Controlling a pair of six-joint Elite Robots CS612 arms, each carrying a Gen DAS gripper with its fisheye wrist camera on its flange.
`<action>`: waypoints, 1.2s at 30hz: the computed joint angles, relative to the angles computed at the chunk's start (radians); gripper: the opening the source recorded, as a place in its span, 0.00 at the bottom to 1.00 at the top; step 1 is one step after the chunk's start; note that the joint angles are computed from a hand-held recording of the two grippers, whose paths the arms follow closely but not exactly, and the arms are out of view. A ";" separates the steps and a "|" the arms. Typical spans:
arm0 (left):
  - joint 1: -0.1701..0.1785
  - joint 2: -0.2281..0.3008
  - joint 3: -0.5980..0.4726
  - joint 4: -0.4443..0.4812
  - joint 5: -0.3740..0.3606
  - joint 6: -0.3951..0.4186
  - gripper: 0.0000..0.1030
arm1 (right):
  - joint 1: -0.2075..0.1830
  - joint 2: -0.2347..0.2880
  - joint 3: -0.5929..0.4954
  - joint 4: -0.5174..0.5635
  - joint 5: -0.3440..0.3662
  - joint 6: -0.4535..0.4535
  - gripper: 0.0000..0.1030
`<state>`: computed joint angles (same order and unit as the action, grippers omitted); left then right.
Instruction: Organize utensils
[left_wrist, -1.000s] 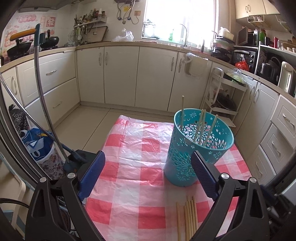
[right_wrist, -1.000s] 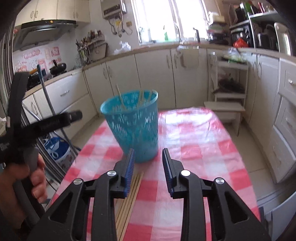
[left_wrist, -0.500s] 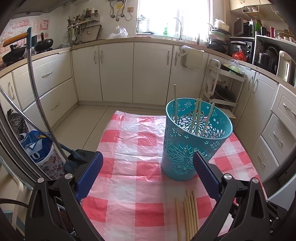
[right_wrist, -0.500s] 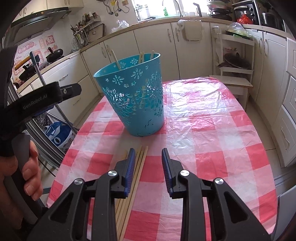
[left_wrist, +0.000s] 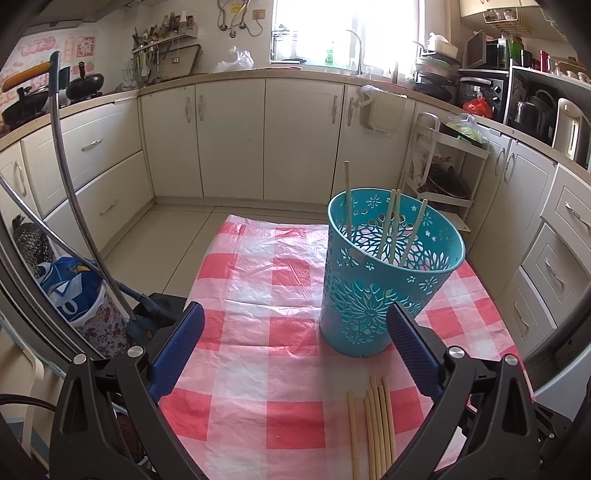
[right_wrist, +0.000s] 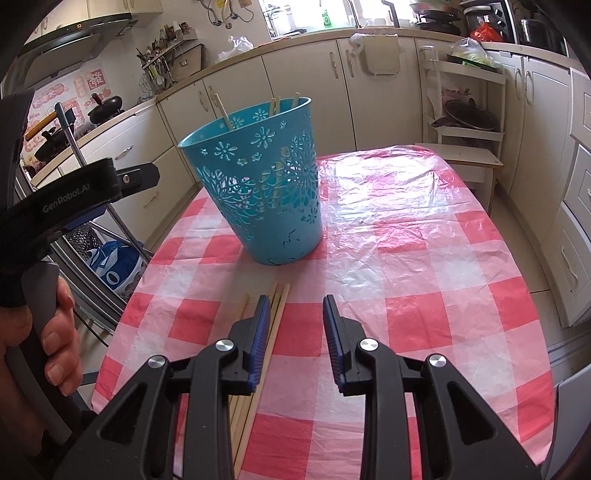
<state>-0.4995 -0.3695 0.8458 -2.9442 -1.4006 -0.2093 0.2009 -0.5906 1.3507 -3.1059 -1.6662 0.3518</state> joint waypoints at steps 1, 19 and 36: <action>0.000 0.000 0.000 0.000 0.001 0.000 0.92 | 0.000 0.000 0.000 0.001 0.001 -0.001 0.29; -0.003 0.002 -0.002 0.024 0.013 0.020 0.92 | 0.002 0.003 -0.004 0.028 0.008 -0.020 0.29; 0.020 -0.004 0.003 0.079 -0.021 -0.018 0.92 | 0.011 0.021 -0.030 0.051 -0.002 -0.035 0.30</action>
